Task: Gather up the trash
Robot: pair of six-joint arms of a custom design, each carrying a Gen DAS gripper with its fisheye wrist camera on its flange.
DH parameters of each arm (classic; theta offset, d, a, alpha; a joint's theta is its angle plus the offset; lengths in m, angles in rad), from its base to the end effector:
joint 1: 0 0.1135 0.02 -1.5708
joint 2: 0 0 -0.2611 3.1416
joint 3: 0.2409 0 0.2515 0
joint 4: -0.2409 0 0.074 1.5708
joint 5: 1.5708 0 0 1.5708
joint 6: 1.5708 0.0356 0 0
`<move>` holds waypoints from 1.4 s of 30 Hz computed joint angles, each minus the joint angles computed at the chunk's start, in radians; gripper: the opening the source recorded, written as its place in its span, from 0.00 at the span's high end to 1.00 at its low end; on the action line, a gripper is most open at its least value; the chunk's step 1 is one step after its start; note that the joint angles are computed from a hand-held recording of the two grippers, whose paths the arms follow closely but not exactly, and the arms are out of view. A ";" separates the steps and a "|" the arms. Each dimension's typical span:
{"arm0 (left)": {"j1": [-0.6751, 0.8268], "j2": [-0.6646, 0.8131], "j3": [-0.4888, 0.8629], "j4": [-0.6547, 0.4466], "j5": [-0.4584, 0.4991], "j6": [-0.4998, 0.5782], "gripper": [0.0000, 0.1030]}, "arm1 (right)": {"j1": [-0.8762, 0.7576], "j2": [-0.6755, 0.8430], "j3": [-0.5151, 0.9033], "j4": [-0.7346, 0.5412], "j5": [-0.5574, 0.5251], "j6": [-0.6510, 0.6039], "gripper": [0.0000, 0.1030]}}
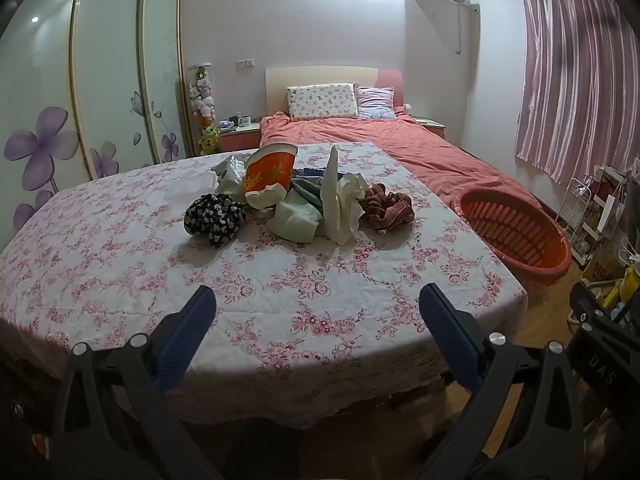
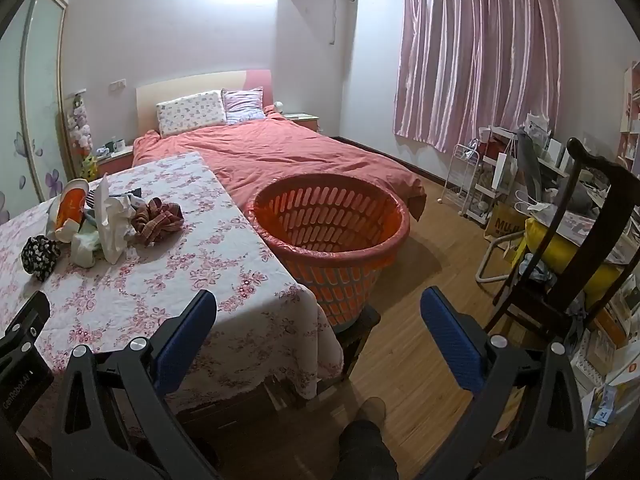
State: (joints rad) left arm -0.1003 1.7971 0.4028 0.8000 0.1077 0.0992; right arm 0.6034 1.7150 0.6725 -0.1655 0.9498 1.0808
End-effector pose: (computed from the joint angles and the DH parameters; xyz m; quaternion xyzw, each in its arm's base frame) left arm 0.2694 -0.0310 0.0768 0.1129 0.8750 -0.0478 0.4684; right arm 0.2355 0.1271 0.1026 0.2870 0.8304 -0.1798 0.4424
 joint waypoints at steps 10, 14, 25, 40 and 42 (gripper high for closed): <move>0.001 -0.002 0.002 -0.010 0.002 -0.002 0.04 | 0.001 0.001 0.004 -0.003 0.000 0.002 0.02; 0.000 -0.006 -0.001 -0.010 0.000 -0.003 0.04 | 0.000 -0.002 0.002 -0.002 -0.002 0.000 0.02; 0.001 -0.003 0.004 -0.016 0.004 -0.003 0.04 | 0.000 -0.002 0.001 -0.002 0.001 0.000 0.02; 0.002 -0.004 0.005 -0.018 0.005 -0.004 0.04 | 0.000 -0.007 -0.004 -0.001 0.001 -0.001 0.02; 0.002 -0.004 0.005 -0.018 0.005 -0.004 0.04 | 0.000 -0.007 -0.004 -0.001 0.001 -0.001 0.02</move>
State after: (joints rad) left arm -0.0988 1.7933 0.4075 0.7817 0.1124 0.0954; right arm 0.6032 1.7080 0.6682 -0.1666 0.9503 1.0802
